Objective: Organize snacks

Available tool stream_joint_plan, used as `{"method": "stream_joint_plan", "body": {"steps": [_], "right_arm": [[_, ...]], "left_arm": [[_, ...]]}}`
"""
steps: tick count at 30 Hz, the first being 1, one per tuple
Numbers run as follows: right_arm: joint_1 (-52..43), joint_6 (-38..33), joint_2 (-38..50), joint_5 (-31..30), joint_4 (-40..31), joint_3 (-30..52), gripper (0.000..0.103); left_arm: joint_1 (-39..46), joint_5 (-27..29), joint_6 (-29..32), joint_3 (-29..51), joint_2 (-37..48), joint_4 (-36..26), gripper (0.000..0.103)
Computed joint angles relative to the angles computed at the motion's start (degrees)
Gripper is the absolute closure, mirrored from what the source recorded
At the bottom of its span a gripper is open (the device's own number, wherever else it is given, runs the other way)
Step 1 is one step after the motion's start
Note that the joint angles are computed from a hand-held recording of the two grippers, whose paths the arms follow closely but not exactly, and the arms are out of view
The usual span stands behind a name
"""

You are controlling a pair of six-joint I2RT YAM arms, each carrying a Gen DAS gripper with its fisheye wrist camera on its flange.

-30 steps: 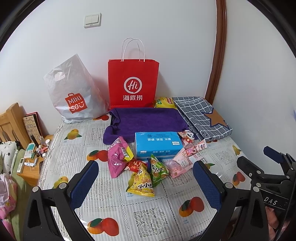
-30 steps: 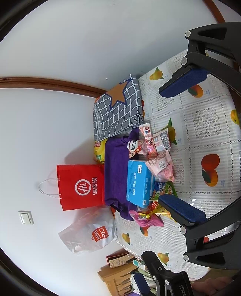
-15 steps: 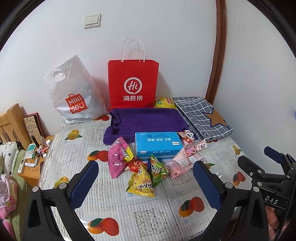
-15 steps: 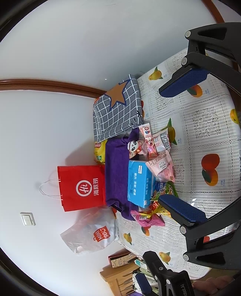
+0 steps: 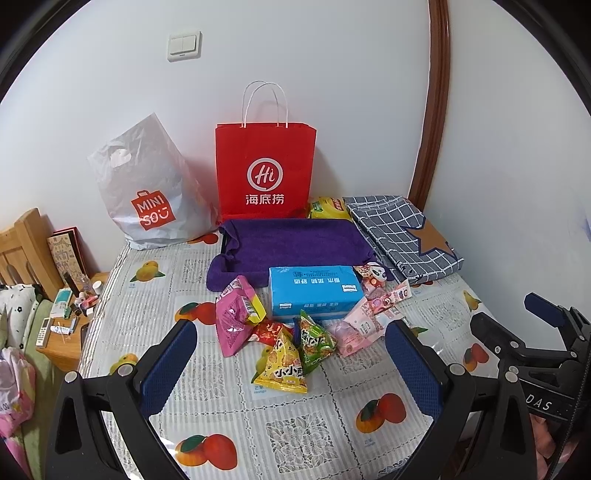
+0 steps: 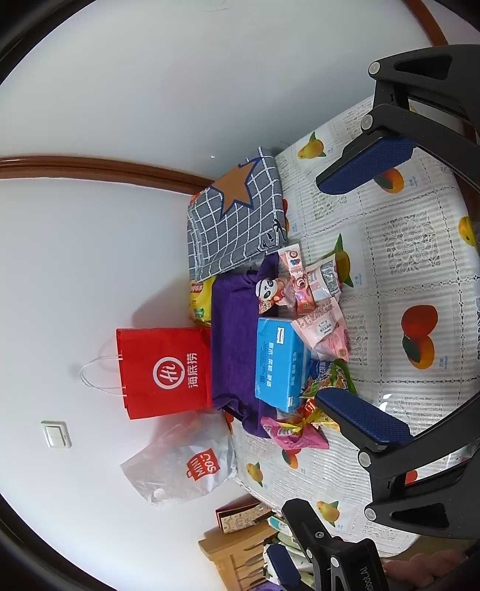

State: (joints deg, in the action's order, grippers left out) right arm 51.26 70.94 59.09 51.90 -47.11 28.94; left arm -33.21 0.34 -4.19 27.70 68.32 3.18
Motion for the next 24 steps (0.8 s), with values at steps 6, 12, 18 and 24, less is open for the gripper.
{"method": "stream_joint_plan", "body": {"steps": [6, 12, 18, 24], "right_arm": [[0.7, 1.0, 0.0, 0.3, -0.5, -0.1, 0.000], [0.9, 1.0, 0.4, 0.2, -0.3, 0.1, 0.000], [1.6, 1.7, 0.3, 0.5, -0.6, 0.2, 0.000], [1.3, 1.0, 0.3, 0.3, -0.3, 0.2, 0.000]], "left_arm": [[-0.2, 0.0, -0.4, 0.2, -0.3, -0.6, 0.001], [-0.2, 0.1, -0.3, -0.1, -1.0, -0.8, 0.001], [0.0, 0.4, -0.3, 0.2, -1.2, -1.3, 0.001], [-0.1, 0.2, -0.2, 0.8, -1.3, -1.7, 0.001]]}}
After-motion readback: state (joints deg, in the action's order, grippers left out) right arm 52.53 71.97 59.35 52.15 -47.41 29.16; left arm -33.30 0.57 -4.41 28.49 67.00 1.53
